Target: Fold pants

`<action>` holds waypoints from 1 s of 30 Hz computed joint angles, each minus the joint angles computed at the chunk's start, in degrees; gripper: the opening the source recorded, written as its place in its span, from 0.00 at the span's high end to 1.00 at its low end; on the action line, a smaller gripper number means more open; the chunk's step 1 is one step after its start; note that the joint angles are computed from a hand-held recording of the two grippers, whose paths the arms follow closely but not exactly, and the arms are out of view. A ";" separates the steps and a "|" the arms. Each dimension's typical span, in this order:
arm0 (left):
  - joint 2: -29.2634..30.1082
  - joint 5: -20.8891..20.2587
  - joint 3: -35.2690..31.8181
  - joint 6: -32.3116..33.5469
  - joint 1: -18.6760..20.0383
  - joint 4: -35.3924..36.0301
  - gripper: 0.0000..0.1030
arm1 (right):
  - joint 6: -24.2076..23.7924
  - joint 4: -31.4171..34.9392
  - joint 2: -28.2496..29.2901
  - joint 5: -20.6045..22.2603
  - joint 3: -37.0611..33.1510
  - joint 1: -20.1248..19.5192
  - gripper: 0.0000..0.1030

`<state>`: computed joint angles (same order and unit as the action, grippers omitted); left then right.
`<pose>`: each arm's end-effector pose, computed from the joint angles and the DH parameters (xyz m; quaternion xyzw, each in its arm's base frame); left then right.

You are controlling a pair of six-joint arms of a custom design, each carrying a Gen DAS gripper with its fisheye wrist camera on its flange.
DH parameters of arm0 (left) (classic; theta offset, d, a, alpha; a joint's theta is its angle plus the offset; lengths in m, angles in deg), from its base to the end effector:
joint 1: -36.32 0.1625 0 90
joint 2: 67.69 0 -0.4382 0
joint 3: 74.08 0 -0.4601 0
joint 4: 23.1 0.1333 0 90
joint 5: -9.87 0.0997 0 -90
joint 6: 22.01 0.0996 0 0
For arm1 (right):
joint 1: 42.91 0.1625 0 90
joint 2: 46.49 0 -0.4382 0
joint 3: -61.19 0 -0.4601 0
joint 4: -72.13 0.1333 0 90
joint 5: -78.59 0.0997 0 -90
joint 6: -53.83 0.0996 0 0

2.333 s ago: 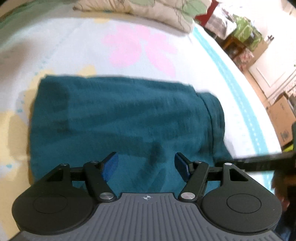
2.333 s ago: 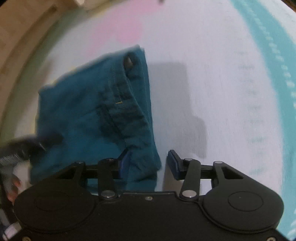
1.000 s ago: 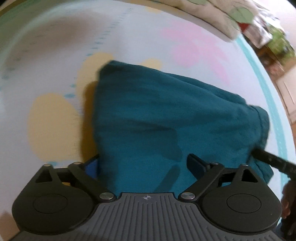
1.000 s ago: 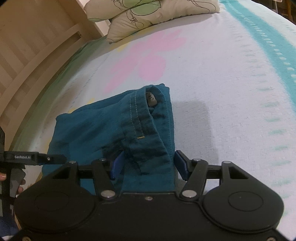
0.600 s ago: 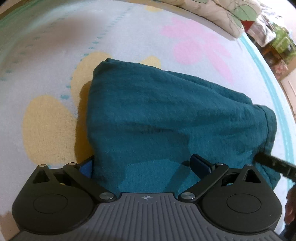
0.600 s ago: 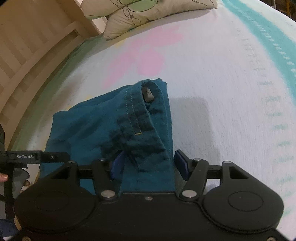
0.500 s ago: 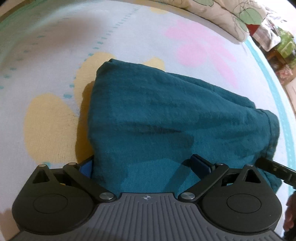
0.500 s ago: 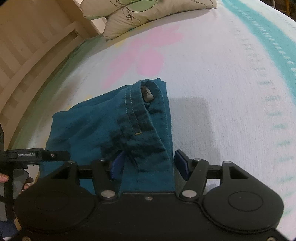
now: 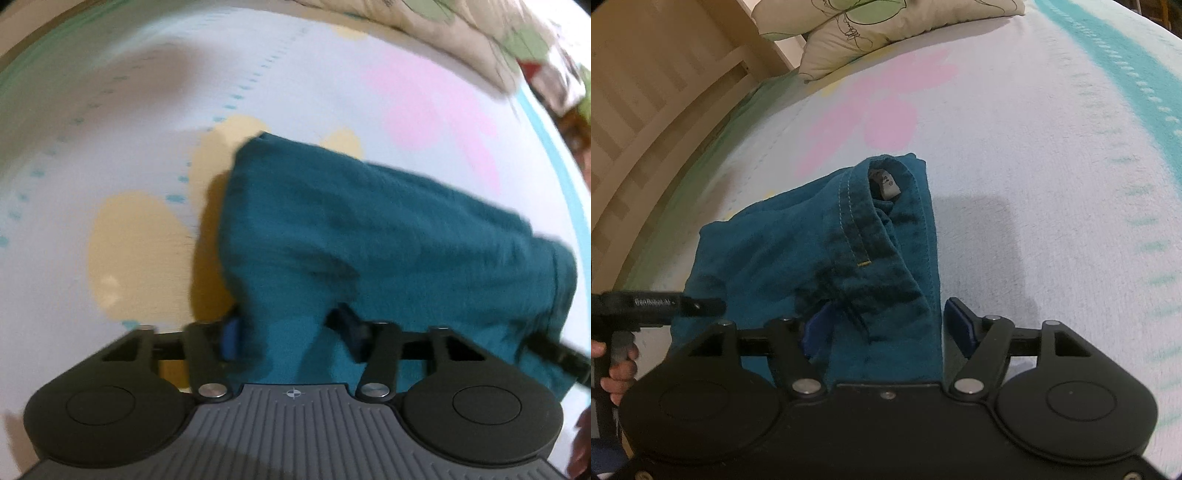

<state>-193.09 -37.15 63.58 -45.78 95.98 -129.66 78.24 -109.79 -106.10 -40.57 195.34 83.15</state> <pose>0.0218 -0.3611 0.3568 0.0396 0.9291 -0.1976 0.3101 0.3425 -0.3264 0.0438 0.0593 -0.9556 0.2516 0.1414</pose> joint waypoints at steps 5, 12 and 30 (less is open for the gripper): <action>-1.56 -2.05 0.14 0.60 0.90 -2.61 0.84 | -1.86 0.80 0.40 1.99 -0.54 -0.19 0.29; -7.11 1.86 2.95 3.94 -5.20 -4.94 0.89 | -5.79 2.91 1.59 -3.40 -3.12 4.41 0.75; -3.28 9.15 -6.36 21.46 -2.89 -20.67 0.95 | -18.08 -3.44 17.57 3.07 -24.54 8.09 0.76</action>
<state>-196.38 -28.00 57.22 -24.32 93.10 -150.33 60.16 -113.23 -88.53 -37.50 170.80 91.24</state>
